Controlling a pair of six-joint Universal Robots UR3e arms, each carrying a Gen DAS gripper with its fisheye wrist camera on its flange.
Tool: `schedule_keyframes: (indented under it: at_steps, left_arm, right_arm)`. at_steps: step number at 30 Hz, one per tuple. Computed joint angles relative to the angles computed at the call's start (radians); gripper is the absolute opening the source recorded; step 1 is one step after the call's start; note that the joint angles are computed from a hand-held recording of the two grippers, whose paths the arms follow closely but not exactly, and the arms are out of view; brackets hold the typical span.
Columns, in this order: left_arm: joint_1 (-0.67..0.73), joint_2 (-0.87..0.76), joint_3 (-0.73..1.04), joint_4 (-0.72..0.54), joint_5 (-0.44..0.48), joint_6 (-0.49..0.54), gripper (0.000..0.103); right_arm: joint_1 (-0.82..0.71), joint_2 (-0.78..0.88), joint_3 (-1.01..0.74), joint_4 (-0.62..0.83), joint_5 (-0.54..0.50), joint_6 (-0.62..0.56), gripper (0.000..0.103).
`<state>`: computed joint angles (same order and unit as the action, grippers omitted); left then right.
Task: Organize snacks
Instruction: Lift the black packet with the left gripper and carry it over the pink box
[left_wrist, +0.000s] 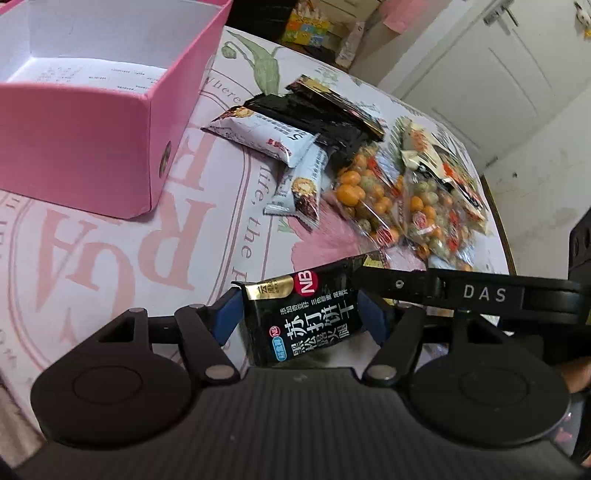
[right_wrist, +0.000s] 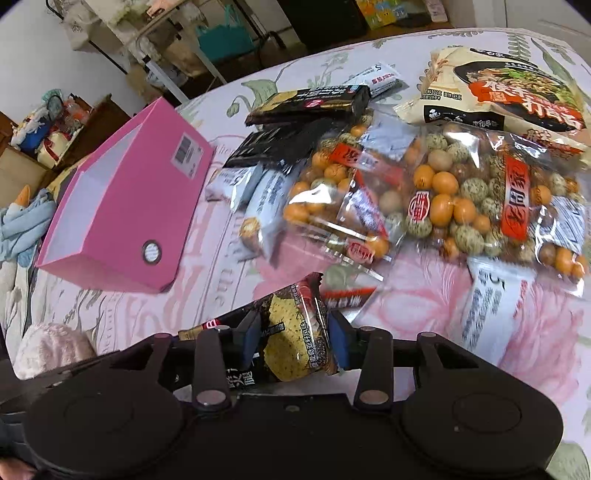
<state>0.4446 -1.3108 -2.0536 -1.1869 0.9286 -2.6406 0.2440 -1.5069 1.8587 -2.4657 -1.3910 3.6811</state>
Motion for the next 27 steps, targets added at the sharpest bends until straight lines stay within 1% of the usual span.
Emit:
schedule_keyframes:
  at_steps: [4, 5, 6, 7, 10, 15, 19, 22, 25, 27]
  left_arm:
    - [0.05, 0.017, 0.099, -0.221, -0.011, 0.121, 0.069]
    - [0.063, 0.023, 0.12, -0.269, -0.013, 0.149, 0.07]
    - [0.076, 0.029, 0.139, -0.317, -0.015, 0.179, 0.07]
    - [0.087, 0.042, 0.149, -0.35, -0.014, 0.201, 0.07]
    - [0.126, 0.082, 0.187, -0.443, -0.003, 0.258, 0.07]
    - [0.225, 0.114, 0.266, -0.598, -0.011, 0.368, 0.071]
    - [0.283, 0.103, 0.349, -0.69, -0.01, 0.434, 0.07]
    - [0.319, 0.094, 0.417, -0.726, -0.014, 0.465, 0.07]
    - [0.334, 0.063, 0.485, -0.719, -0.027, 0.465, 0.07]
    - [0.33, 0.025, 0.531, -0.685, -0.037, 0.442, 0.071]
  right_arm:
    - [0.029, -0.014, -0.073, 0.127, -0.004, 0.044, 0.051]
    - [0.039, -0.017, -0.091, 0.154, -0.008, 0.058, 0.054]
    - [0.047, -0.015, -0.11, 0.178, -0.007, 0.077, 0.058]
    - [0.053, -0.014, -0.13, 0.205, -0.001, 0.098, 0.059]
    - [0.099, 0.004, -0.201, 0.264, -0.028, 0.128, 0.059]
    - [0.133, 0.027, -0.28, 0.302, -0.012, 0.156, 0.059]
    - [0.172, 0.085, -0.4, 0.355, -0.021, 0.166, 0.059]
    - [0.188, 0.13, -0.493, 0.392, -0.012, 0.175, 0.056]
    - [0.2, 0.191, -0.614, 0.435, -0.003, 0.184, 0.053]
    - [0.204, 0.246, -0.72, 0.473, 0.002, 0.192, 0.052]
